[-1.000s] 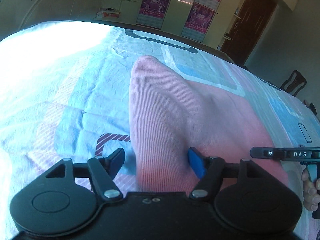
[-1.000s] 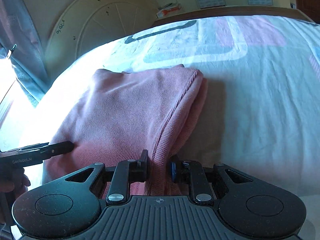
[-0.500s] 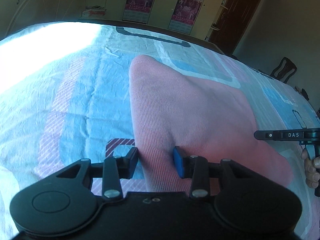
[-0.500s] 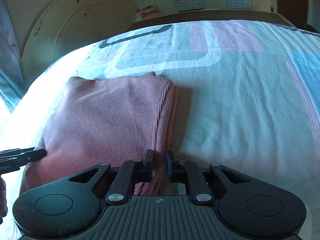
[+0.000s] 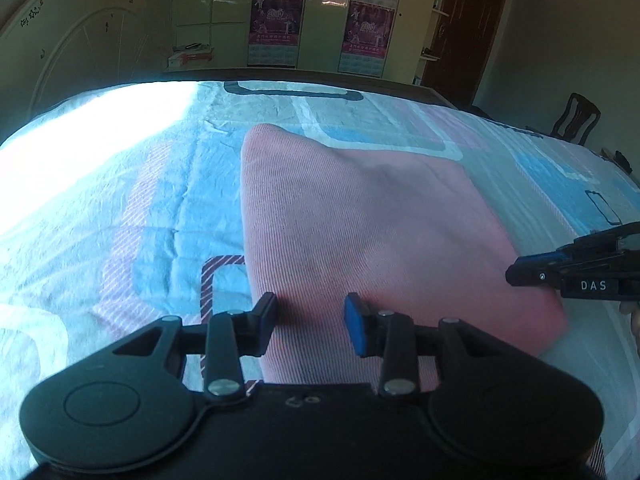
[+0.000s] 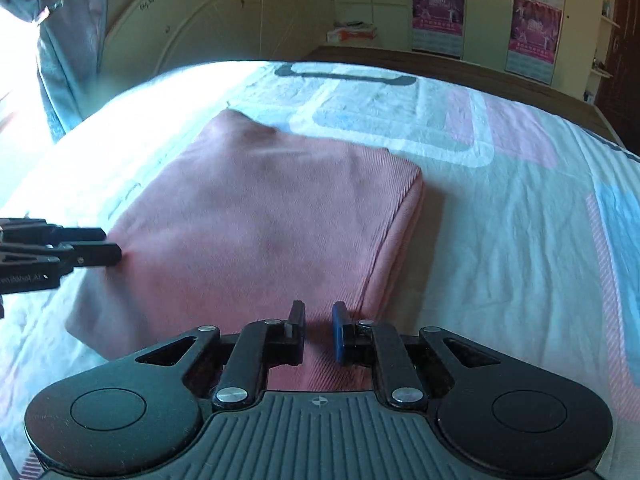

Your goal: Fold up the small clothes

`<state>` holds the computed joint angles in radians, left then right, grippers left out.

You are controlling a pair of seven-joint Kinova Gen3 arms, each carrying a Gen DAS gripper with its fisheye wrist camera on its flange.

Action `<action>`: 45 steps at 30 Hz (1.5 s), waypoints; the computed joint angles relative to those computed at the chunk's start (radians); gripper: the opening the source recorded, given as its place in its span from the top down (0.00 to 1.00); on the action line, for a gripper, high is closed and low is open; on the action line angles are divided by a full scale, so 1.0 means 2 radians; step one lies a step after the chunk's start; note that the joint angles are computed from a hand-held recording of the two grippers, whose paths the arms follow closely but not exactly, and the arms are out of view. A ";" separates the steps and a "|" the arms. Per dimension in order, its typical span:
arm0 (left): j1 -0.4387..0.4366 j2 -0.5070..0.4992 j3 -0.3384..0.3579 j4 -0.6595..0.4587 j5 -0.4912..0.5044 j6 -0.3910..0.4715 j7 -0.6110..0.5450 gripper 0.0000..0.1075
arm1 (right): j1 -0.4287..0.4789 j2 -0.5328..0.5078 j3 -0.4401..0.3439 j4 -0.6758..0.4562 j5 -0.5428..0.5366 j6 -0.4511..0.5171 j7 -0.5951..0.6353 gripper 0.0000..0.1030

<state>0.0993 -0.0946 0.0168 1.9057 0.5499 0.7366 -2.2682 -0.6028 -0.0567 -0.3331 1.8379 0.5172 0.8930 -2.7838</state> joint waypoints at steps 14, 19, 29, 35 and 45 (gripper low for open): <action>0.038 -0.062 0.032 0.043 -0.121 0.007 0.111 0.74 | -0.017 -0.033 -0.043 0.039 0.009 0.003 -0.045 0.88; 0.040 -0.074 0.059 0.067 -0.165 -0.017 0.181 0.75 | -0.024 -0.025 -0.051 0.053 0.026 -0.001 -0.081 0.89; 0.064 -0.182 0.075 0.082 -0.190 0.018 0.266 0.75 | -0.008 -0.109 -0.131 0.051 0.012 0.062 -0.148 0.88; 0.049 -0.244 0.120 0.073 -0.212 0.043 0.334 0.32 | 0.045 -0.148 -0.224 0.028 0.004 0.116 -0.189 0.75; 0.039 -0.367 0.156 0.055 -0.224 0.119 0.401 0.05 | 0.143 -0.193 -0.371 -0.030 -0.035 0.235 -0.232 0.00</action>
